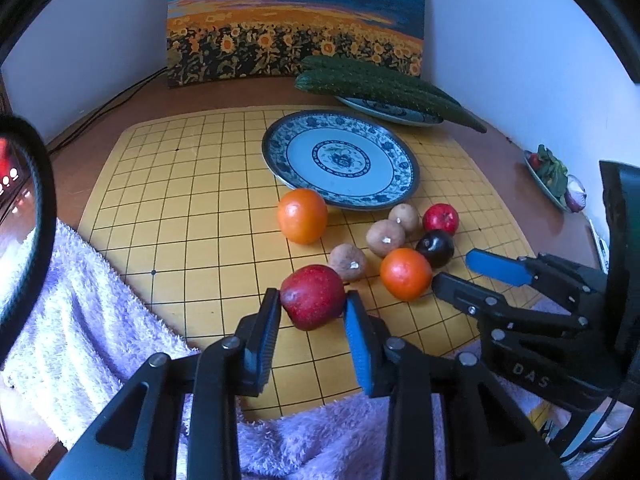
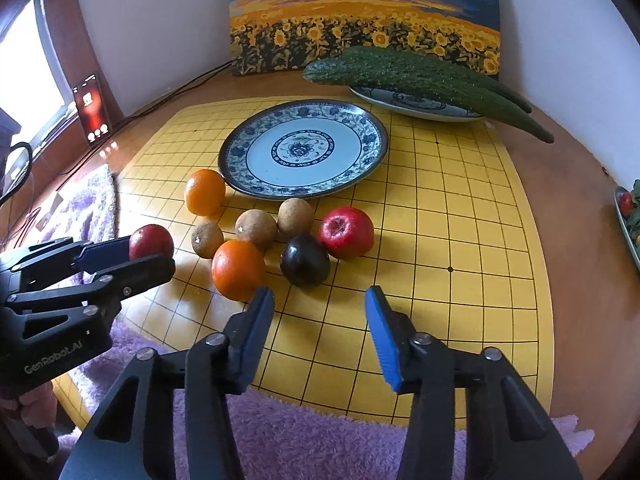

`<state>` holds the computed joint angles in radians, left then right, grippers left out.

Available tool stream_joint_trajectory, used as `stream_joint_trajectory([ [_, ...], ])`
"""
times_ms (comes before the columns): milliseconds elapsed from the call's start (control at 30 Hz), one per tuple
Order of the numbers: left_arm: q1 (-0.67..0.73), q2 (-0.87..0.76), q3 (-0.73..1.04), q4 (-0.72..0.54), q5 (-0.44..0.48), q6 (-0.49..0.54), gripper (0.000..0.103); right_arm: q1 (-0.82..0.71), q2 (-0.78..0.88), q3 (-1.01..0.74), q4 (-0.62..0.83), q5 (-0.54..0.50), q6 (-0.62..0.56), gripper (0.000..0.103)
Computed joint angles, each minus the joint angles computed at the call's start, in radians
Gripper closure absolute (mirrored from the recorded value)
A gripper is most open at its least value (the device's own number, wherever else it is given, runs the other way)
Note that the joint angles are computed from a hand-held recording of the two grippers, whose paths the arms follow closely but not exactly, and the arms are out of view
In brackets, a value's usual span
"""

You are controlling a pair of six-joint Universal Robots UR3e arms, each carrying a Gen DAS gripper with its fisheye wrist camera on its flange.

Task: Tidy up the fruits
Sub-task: 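Close the right tool on the dark plum while the left tool holds the apple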

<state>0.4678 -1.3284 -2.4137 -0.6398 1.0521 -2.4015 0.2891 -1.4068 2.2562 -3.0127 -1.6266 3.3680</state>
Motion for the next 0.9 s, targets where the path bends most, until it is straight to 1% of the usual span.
stream_joint_trajectory([
  [233,0.024,-0.006,0.011,-0.018,-0.013,0.013,0.069,-0.007,0.019,-0.013,-0.008,0.007,0.017,0.059],
  [767,0.038,-0.008,0.013,-0.018,-0.019,0.006,0.069,0.008,0.069,-0.062,-0.016,-0.001,0.031,0.059],
  [833,0.040,-0.001,0.012,-0.023,-0.022,0.009,0.069,0.007,0.069,-0.060,-0.018,0.000,0.030,0.063],
  [900,0.045,0.008,0.010,-0.033,-0.025,0.012,0.069,0.004,0.070,-0.059,-0.023,0.002,0.030,0.065],
])
